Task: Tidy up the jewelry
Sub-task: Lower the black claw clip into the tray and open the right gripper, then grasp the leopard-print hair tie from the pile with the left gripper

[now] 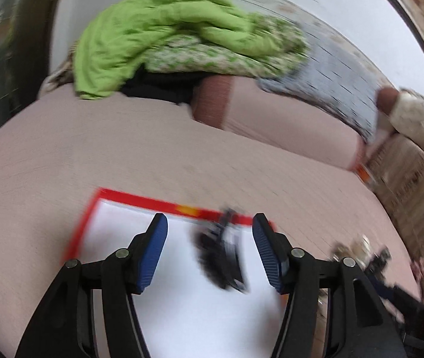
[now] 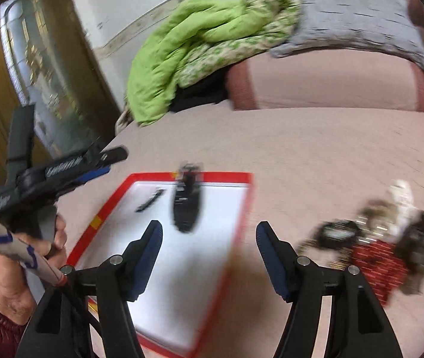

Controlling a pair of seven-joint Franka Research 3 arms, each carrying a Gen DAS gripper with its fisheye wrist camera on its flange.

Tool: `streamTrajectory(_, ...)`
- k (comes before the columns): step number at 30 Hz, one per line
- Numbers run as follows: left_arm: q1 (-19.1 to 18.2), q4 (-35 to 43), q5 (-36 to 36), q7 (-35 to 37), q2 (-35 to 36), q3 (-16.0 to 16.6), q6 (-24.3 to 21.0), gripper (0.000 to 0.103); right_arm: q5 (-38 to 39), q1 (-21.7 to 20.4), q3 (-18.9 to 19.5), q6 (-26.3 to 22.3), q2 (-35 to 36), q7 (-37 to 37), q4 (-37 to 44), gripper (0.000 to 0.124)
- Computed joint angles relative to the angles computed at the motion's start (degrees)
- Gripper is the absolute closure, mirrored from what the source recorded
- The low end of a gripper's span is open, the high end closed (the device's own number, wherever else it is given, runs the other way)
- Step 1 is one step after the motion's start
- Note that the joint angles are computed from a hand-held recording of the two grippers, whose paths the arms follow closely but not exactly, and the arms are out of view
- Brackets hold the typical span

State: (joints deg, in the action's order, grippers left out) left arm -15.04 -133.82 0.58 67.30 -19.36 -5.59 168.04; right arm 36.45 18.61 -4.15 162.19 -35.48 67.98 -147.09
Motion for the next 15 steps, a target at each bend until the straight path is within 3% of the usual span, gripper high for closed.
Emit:
streamTrajectory(4,-6.01,0.17,-3.94,3.91,0.92,0.27,-1.19,0.042,-1.39,-4.93,-1.96,-0.43,-4.44,1.20,-2.91,0.054)
streamTrajectory(7,-6.70,1.09,-3.84,4.48,2.03,-1.72,-2.65,0.042,-3.34,-9.89,-2.01,1.12,-7.36,2.81,-5.21,0.054)
streamTrajectory(11,-10.03,2.99,-8.20,8.46,4.03,-1.59,-4.73,0.042,-4.62,-13.69,-3.97,0.81,-9.17,4.51,-6.48,0.054)
streamTrajectory(15,-10.47,6.16,-9.77,11.75,7.00,-3.76,-8.66,0.047,-2.73,-12.24,-9.40,-2.89,-10.54,2.08,-6.17,0.054)
